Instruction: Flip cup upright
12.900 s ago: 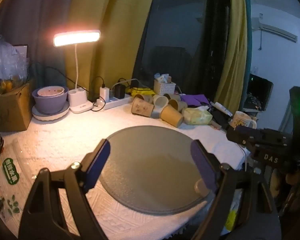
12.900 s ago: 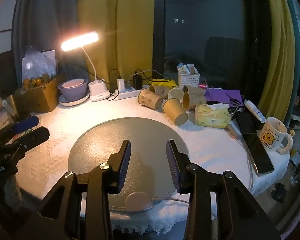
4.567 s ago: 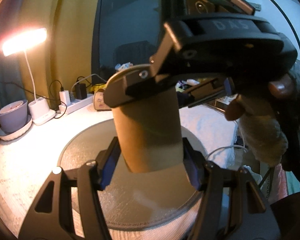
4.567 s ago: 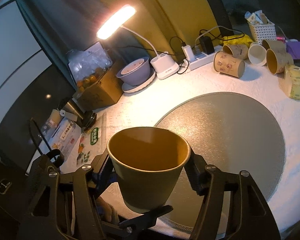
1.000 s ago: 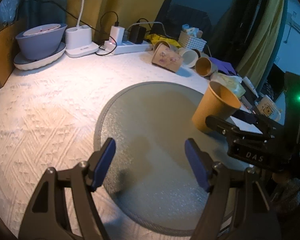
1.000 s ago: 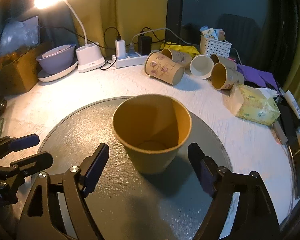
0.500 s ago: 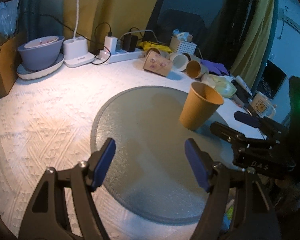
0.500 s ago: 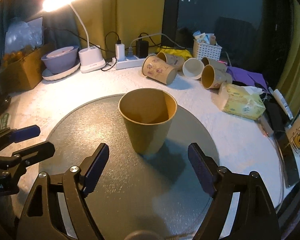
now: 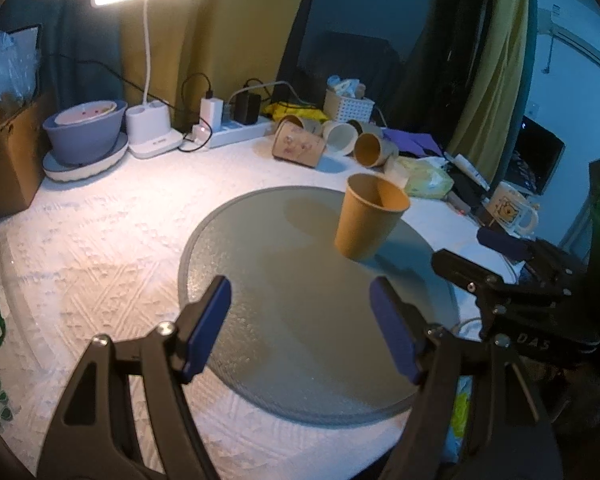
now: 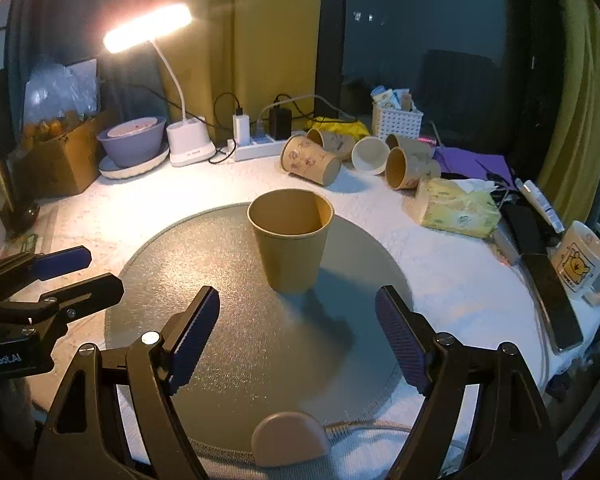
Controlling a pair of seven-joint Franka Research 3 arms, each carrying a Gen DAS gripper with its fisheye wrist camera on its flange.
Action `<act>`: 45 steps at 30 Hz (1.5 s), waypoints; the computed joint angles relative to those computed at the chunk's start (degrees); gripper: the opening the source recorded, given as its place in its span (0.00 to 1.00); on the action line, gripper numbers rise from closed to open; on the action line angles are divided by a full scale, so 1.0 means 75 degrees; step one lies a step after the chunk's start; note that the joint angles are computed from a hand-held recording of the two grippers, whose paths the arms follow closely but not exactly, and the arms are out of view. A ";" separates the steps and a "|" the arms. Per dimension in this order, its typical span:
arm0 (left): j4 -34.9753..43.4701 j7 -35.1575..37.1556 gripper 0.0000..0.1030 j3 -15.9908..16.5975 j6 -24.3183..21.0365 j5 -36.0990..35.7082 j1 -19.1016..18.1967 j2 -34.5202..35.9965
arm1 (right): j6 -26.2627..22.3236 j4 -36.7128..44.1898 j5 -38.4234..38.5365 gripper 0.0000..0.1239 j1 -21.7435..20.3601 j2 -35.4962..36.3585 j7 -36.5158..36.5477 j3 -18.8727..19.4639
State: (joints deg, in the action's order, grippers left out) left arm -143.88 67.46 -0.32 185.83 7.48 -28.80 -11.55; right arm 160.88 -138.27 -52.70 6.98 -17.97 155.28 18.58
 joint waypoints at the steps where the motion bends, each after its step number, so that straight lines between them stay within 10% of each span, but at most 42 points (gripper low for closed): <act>1: -0.0002 -0.0074 0.71 -0.0225 -0.0005 0.0064 0.0227 -0.0034 | -0.0008 -0.0040 -0.0027 0.67 0.0001 -0.0083 0.0045 0.0016; 4: -0.0095 -0.0406 0.71 -0.1093 0.0056 0.0409 0.1114 -0.0236 | 0.0026 -0.0189 -0.0072 0.67 -0.0044 -0.0368 0.0167 0.0091; 13: -0.0356 -0.1093 0.71 -0.1950 0.0207 0.1074 0.1961 -0.0837 | 0.0232 -0.0610 0.0309 0.67 -0.0428 -0.1288 0.0067 0.0555; 45: -0.1166 -0.1488 0.71 -0.2506 0.1013 0.1573 0.2519 -0.2629 | 0.0627 -0.1566 0.3177 0.67 -0.1563 -0.4309 -0.1776 0.2115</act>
